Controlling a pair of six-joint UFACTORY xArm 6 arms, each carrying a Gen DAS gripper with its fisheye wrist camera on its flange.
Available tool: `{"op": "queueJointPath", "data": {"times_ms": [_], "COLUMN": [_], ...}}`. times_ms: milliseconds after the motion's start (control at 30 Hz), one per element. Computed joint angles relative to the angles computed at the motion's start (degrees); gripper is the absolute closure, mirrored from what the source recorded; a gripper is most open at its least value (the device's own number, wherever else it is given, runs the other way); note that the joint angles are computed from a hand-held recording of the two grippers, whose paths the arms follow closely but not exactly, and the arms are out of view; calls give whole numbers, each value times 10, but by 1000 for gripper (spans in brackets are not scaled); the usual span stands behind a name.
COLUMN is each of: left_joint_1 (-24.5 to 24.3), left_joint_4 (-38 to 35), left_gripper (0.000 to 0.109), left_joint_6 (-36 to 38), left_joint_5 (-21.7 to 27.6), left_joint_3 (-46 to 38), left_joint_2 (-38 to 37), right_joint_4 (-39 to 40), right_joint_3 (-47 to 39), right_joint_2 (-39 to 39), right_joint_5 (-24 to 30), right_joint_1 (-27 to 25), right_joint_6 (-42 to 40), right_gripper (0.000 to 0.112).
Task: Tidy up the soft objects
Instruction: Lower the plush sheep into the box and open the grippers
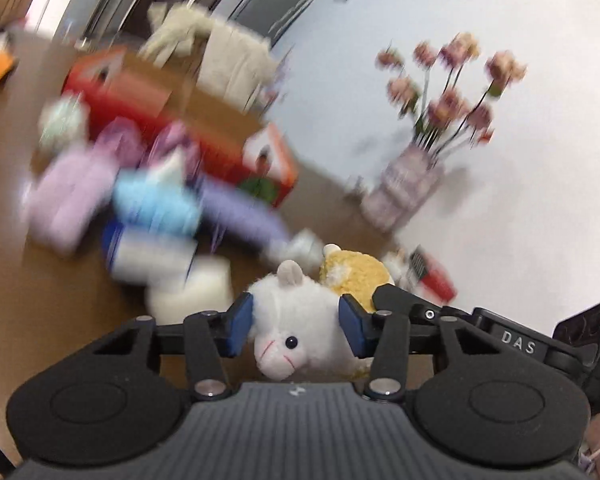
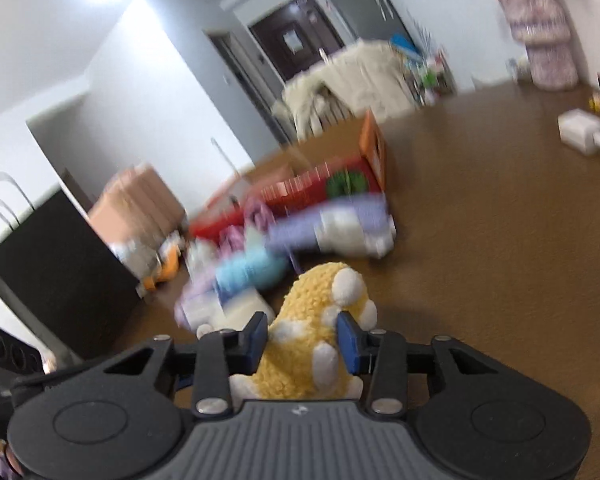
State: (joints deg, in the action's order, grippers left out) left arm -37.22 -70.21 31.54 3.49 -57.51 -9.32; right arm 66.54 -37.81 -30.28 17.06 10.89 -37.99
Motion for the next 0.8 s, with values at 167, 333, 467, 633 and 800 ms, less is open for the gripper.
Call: {"op": "queueJointPath", "data": {"times_ms": [167, 333, 467, 633, 800], "left_joint_1": [56, 126, 164, 185, 182], "left_joint_4": [46, 200, 338, 406, 424], "left_gripper": [61, 62, 65, 65, 65], "left_joint_6": [-13, -174, -310, -383, -359], "left_joint_5": [30, 109, 206, 320, 356], "left_joint_3": [-176, -401, -595, -782, -828], "left_joint_2": [112, 288, 442, 580, 615], "right_joint_4": [43, 8, -103, -241, -367], "right_joint_3": [-144, -378, -544, -696, -723], "right_joint_2": [96, 299, 458, 603, 643], "right_joint_5": [-40, 4, 42, 85, 107], "right_joint_1": [8, -20, -40, -52, -52], "right_joint_6": [-106, -73, 64, 213, 314], "right_gripper": [76, 76, 76, 76, 76]}}
